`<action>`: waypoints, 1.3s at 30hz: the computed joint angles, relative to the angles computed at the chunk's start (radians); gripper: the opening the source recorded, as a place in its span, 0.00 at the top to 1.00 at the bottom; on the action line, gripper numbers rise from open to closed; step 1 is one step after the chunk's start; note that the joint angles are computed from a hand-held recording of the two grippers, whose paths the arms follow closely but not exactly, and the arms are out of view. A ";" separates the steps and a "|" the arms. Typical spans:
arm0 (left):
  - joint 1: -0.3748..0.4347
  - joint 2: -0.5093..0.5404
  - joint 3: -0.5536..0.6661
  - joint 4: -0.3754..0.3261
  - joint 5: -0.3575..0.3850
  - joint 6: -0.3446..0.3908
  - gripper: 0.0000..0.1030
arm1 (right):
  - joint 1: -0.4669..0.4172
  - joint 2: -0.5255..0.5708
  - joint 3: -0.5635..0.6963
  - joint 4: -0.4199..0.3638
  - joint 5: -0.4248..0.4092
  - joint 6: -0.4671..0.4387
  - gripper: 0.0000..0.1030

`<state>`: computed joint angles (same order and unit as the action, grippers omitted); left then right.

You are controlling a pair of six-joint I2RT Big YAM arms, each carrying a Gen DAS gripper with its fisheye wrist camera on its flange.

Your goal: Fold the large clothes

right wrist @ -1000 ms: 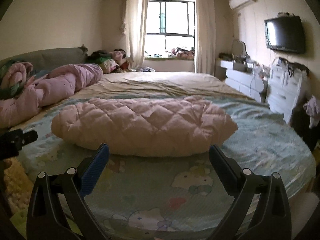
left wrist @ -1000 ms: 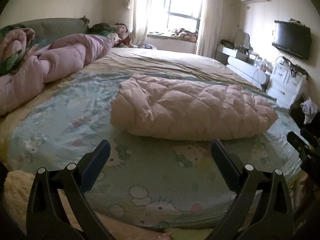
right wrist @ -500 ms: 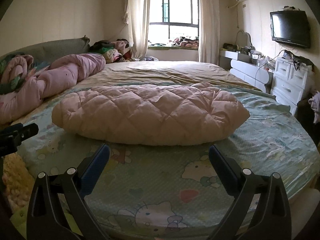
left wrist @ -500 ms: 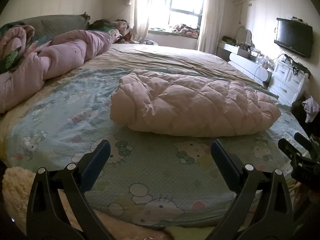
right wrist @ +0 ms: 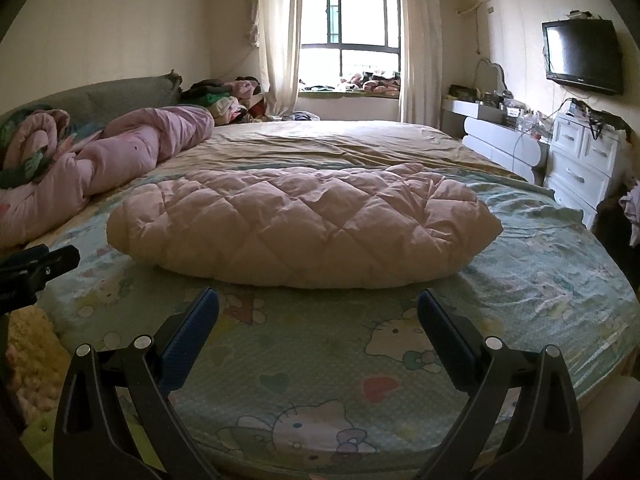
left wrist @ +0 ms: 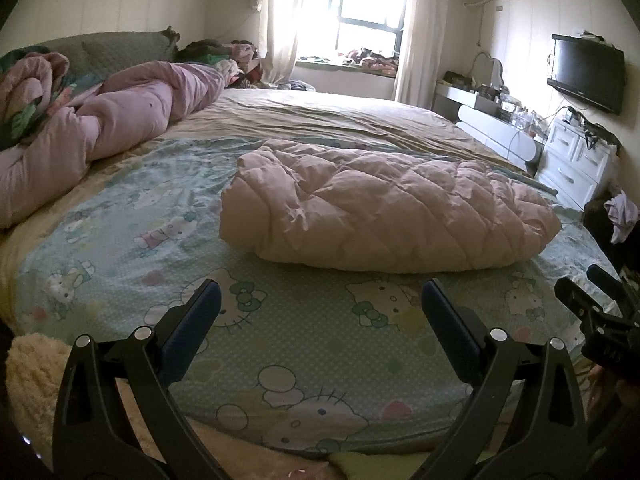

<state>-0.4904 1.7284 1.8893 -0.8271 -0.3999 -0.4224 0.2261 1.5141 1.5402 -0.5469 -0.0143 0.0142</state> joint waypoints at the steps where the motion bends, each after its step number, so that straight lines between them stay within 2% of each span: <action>1: 0.000 0.000 0.000 0.000 0.000 0.000 0.09 | 0.000 0.000 0.000 0.000 0.000 -0.001 0.04; 39: -0.001 -0.005 -0.005 0.004 -0.005 0.000 0.09 | 0.010 -0.001 0.001 -0.018 0.006 -0.008 0.04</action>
<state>-0.4915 1.7238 1.8838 -0.8232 -0.4051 -0.4226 0.2363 1.5132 1.5417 -0.5645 -0.0085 0.0058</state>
